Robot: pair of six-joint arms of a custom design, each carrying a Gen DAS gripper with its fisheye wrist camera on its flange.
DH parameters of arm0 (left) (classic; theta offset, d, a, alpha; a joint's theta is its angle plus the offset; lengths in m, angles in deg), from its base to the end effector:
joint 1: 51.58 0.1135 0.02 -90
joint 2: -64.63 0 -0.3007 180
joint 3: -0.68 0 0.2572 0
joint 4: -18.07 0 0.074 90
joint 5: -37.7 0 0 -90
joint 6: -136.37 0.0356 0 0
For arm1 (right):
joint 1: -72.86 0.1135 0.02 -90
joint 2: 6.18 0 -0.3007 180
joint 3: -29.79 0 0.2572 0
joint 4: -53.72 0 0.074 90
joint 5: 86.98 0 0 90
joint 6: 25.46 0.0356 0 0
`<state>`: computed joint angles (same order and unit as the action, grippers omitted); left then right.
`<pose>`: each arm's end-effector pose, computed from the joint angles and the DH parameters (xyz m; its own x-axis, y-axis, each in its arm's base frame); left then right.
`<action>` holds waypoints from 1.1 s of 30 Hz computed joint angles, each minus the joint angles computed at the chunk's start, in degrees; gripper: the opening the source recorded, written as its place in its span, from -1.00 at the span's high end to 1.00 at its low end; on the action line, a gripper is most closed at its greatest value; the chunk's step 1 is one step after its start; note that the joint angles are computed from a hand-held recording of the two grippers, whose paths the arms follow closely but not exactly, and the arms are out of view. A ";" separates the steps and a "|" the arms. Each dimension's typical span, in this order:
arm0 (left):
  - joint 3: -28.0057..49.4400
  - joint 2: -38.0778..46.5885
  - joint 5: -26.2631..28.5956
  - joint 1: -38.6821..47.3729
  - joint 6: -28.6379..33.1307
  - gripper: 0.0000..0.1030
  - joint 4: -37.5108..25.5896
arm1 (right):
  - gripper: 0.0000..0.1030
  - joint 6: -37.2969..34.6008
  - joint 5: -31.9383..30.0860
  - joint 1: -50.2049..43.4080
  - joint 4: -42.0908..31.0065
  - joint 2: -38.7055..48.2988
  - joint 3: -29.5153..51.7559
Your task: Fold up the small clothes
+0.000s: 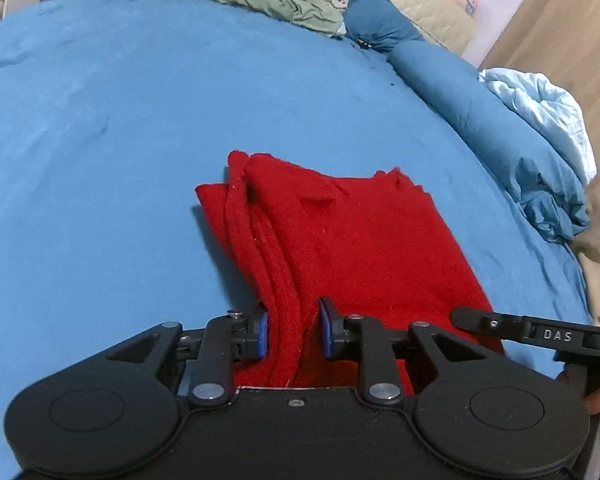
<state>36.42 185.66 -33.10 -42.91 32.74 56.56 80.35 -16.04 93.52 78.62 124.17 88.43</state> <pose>0.2685 0.0291 0.0364 -0.7192 -0.3348 -0.6088 -0.0919 0.9144 -0.3943 0.3412 0.1411 0.0200 -0.8042 -0.0280 -0.5937 -0.3362 0.8451 0.4156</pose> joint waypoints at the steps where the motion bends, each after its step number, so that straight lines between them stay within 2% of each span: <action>1: 0.00 -0.39 0.21 0.27 -0.18 0.43 -0.37 | 0.18 1.56 -0.93 -0.44 3.95 1.58 -0.96; 3: 0.52 -1.65 -0.37 0.08 0.27 0.34 -2.21 | 0.15 2.81 -0.65 -0.17 5.66 1.85 -1.58; 4: 0.24 -2.46 -1.53 -0.45 0.42 0.32 -2.26 | 0.07 2.00 0.06 0.01 5.31 1.17 -1.90; 5: -0.15 -3.39 -2.80 -0.90 0.61 0.17 -2.20 | -0.10 1.44 1.57 0.66 4.54 0.27 -1.96; 6: -0.52 -4.30 -4.80 -1.87 0.57 -0.06 -1.68 | -0.23 0.68 3.25 1.51 3.75 -0.81 -2.20; 8: -1.70 -4.38 -8.69 -2.56 1.91 -0.40 0.75 | -0.73 -1.34 6.02 2.18 3.51 -2.69 -2.91; 10: -0.91 -4.42 -12.54 -3.09 3.26 -0.43 -0.14 | -0.86 -2.38 9.18 2.83 5.64 -3.95 -4.64; 15: 1.85 -0.30 -16.42 -4.21 5.65 -0.44 -1.78 | -0.86 -5.33 18.35 4.00 1.62 -2.67 -2.56; 17: 3.05 1.97 -19.11 -5.26 6.42 -0.44 -1.85 | -0.88 -6.89 19.93 4.41 3.66 -0.59 -2.65; 19: 3.05 2.94 -18.80 -4.90 5.74 -0.44 -1.17 | -0.88 -7.54 21.17 4.97 4.90 0.83 -2.52; 22: 2.15 -1.50 -18.98 -4.45 4.61 -0.38 -5.01 | -0.87 -6.98 21.38 5.00 4.86 -0.86 -3.72; 25: -0.99 -13.21 -20.93 -5.21 3.91 -0.38 -11.97 | -0.88 -7.05 23.32 6.50 3.98 -8.79 -8.50; 28: -3.24 -29.31 -22.11 -6.09 2.79 -0.43 -23.99 | -0.89 -6.13 24.31 8.20 -0.58 -20.81 -13.83; 29: -3.55 -35.41 -22.71 -6.70 2.36 -0.49 -29.26 | -0.92 -5.69 24.21 8.69 -3.16 -24.63 -14.88; 33: -2.64 -57.68 -26.79 -11.56 0.08 -0.96 -50.89 | -1.00 -3.47 27.72 12.92 -18.11 -43.08 -18.50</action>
<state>33.79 127.98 -59.89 -54.47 32.82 5.67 76.88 11.68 106.44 60.51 81.09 69.92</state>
